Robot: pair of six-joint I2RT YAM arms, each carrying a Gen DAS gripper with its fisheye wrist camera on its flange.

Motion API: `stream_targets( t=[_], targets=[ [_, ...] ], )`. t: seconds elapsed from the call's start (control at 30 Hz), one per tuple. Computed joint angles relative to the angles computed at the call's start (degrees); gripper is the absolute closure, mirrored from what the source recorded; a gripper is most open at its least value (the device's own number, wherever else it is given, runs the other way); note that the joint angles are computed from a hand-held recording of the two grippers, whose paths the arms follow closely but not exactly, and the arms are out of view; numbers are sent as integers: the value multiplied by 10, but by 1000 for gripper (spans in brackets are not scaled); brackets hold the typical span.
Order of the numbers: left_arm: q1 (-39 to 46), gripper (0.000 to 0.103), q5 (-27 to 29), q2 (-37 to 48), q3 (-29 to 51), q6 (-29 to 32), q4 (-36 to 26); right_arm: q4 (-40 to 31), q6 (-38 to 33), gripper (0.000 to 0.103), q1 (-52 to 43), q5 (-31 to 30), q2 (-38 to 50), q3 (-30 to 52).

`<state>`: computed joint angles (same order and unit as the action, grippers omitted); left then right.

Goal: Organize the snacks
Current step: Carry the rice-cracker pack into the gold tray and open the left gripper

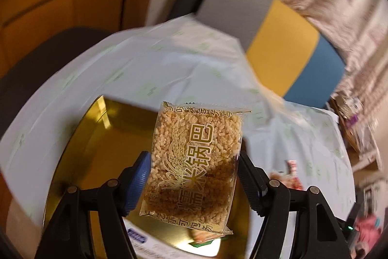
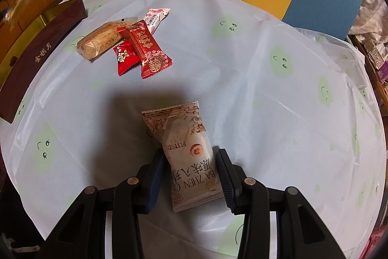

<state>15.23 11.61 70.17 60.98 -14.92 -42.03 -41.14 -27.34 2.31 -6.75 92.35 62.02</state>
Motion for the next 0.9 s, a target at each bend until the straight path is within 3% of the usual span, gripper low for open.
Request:
stream_targets(
  t=[0.13, 0.3, 0.57, 0.67, 0.9],
  targets=[
    [24, 32, 4, 16, -38, -3, 14, 6, 1, 59, -2, -3, -4, -5],
    [2, 32, -54, 86, -42, -32, 47, 14, 2, 59, -6, -8, -7, -13],
    [-38, 31, -79, 144, -38, -36, 87, 13, 2, 59, -11, -15, -5, -12],
    [-45, 26, -91, 136, -46, -44, 96, 12, 2, 59, -11, -15, -6, -11],
    [-48, 26, -106, 65, -67, -37, 98, 14, 0, 59, -10, -13, -5, -12]
  ],
)
